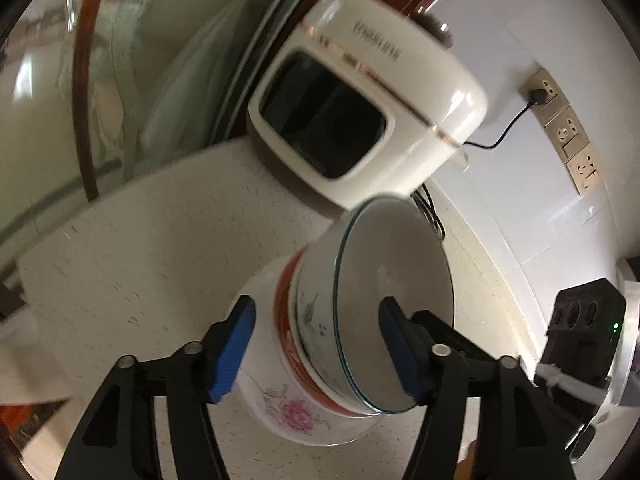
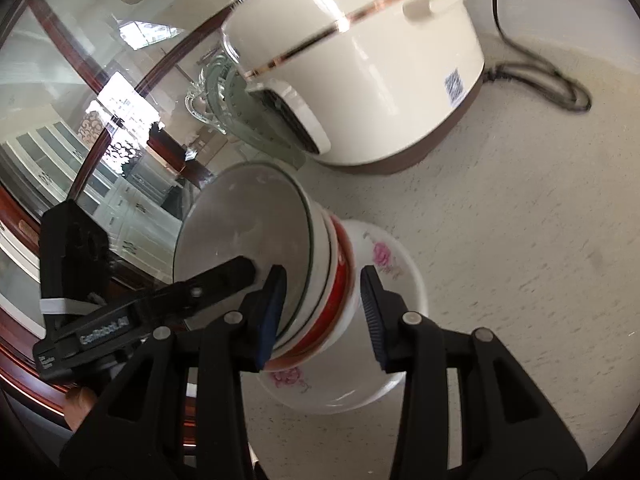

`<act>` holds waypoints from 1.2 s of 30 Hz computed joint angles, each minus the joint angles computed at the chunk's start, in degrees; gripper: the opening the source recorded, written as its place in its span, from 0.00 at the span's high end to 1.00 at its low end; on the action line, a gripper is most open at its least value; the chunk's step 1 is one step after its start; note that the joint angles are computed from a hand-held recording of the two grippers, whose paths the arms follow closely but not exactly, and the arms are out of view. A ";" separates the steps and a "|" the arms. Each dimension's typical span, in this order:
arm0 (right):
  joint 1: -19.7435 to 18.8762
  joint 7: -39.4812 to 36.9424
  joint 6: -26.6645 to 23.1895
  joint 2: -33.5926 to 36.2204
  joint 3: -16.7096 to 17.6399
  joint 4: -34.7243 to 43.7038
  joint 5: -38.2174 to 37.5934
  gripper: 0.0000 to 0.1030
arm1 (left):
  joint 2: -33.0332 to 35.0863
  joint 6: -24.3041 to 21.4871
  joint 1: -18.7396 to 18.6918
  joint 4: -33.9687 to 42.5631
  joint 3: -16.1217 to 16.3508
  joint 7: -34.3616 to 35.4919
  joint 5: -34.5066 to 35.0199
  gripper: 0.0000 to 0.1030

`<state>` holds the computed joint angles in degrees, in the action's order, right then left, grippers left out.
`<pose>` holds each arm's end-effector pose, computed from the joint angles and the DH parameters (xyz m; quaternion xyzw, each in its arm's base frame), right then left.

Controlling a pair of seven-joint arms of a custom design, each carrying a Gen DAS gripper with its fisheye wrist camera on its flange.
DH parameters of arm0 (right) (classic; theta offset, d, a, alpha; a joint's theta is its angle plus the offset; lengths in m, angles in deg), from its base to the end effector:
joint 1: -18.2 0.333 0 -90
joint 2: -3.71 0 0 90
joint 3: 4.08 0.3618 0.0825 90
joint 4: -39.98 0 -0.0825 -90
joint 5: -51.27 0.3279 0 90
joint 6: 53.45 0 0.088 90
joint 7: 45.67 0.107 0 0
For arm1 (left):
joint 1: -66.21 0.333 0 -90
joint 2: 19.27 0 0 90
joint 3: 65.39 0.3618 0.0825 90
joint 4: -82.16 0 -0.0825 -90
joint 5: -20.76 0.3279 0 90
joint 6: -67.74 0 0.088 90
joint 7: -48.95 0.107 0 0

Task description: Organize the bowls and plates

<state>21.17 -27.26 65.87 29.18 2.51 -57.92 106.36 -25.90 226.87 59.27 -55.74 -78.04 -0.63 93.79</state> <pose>0.6276 0.1359 0.4213 -0.8533 0.3109 0.1336 0.3967 0.4076 -0.1928 0.4683 -0.8769 0.2733 -0.3511 0.1817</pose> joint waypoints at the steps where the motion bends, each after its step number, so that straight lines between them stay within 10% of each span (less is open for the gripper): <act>1: -0.11 -0.35 0.23 -0.33 -0.04 -0.04 0.09 0.57 | -0.89 -1.48 -0.19 -0.19 -0.38 -0.07 0.20 0.34; 7: -0.72 -4.66 3.42 -2.98 0.15 -2.26 4.22 0.44 | -6.58 -10.94 -0.80 -1.85 -2.73 -12.58 13.50 0.37; 10: -0.74 -7.28 4.81 -4.32 0.17 -3.88 6.96 0.43 | -5.73 -12.47 -1.21 -1.15 -1.37 -8.09 10.59 0.52; 28: 1.65 -15.77 13.70 -7.22 -0.49 -8.11 13.01 0.35 | -1.94 -12.70 -0.60 1.67 0.05 6.11 -0.74 0.51; 30: 1.48 -17.64 14.56 -7.78 -0.54 -8.97 14.08 0.35 | -2.93 -16.20 -1.08 1.36 -1.64 3.47 0.82 0.48; 33: 0.86 -22.91 15.79 -9.11 -0.71 -10.93 17.31 0.32 | -3.50 -28.92 -4.39 2.43 -6.47 2.77 1.04 0.18; 36: -0.02 -29.41 16.11 -10.72 -1.39 -13.34 21.62 0.28 | -2.10 -39.29 -8.95 4.93 -9.53 6.78 -1.29 0.16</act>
